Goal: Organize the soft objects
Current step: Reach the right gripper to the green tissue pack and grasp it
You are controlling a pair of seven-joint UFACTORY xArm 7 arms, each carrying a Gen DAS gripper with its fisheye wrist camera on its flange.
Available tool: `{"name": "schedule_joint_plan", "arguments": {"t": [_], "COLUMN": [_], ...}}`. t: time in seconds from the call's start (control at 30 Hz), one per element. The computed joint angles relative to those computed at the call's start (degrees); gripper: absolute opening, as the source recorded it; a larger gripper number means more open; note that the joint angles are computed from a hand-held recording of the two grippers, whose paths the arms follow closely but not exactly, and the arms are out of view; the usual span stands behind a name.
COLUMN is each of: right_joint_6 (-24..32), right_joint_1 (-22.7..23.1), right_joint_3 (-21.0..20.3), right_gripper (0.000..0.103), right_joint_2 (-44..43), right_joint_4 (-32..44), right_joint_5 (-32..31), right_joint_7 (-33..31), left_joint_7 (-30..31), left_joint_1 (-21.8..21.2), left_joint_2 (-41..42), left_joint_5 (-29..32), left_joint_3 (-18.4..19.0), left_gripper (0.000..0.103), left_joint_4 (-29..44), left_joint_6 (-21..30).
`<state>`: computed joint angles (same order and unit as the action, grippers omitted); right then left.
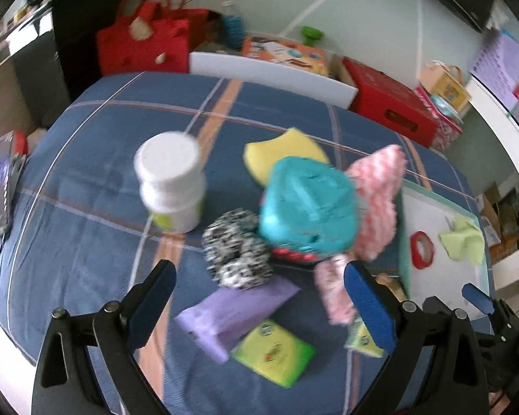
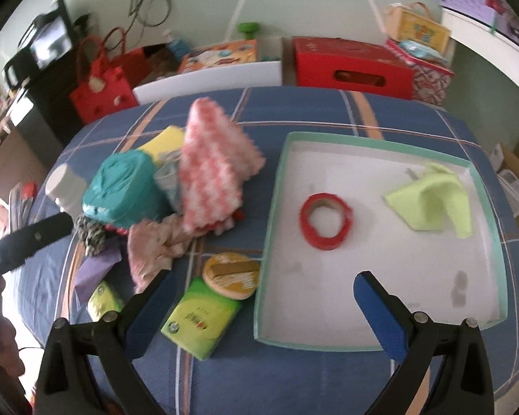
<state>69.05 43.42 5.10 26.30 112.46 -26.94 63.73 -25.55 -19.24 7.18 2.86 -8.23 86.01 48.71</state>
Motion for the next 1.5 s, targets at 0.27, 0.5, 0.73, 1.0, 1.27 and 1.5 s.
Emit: {"name": "schedule_joint_plan", "arguments": {"t": [0.27,0.5,0.73,1.0,1.27,1.5], "right_joint_6": [0.98,0.12,-4.45,-7.61,-7.90,-6.14], "right_joint_1": [0.84,1.43,0.07,-1.39,-1.73,-0.81], "right_joint_3": [0.76,0.93,1.20,1.85,2.51,1.78], "right_gripper": [0.103,0.103,0.100,0.091,0.084,0.079], "right_joint_2": [4.62,7.67,5.81,4.30,5.21,9.33], "right_joint_4": [5.77,8.62,3.85,0.54,1.00,5.31], "right_joint_5": [3.57,8.10,11.90,13.28,14.96,16.11], "right_joint_7": [-6.99,-13.06,-13.31,-13.96,-16.45,-16.71], "left_joint_7": [1.96,4.67,6.41,7.99,8.61,8.76], "left_joint_1": [1.51,1.30,2.34,2.90,2.98,3.30], "left_joint_2": [0.53,3.22,5.00,7.86,9.47,9.35], "left_joint_5": [-2.39,-3.98,-9.29,-10.85,-11.20,-11.84], "left_joint_3": [0.44,0.14,0.17,0.34,0.40,0.44], "left_gripper": [0.097,0.097,0.097,0.093,0.092,0.092], "left_joint_4": [-1.93,-0.44,-0.35,1.51,1.59,1.44], "left_joint_6": [3.91,7.16,8.63,9.16,7.79,7.62]}}
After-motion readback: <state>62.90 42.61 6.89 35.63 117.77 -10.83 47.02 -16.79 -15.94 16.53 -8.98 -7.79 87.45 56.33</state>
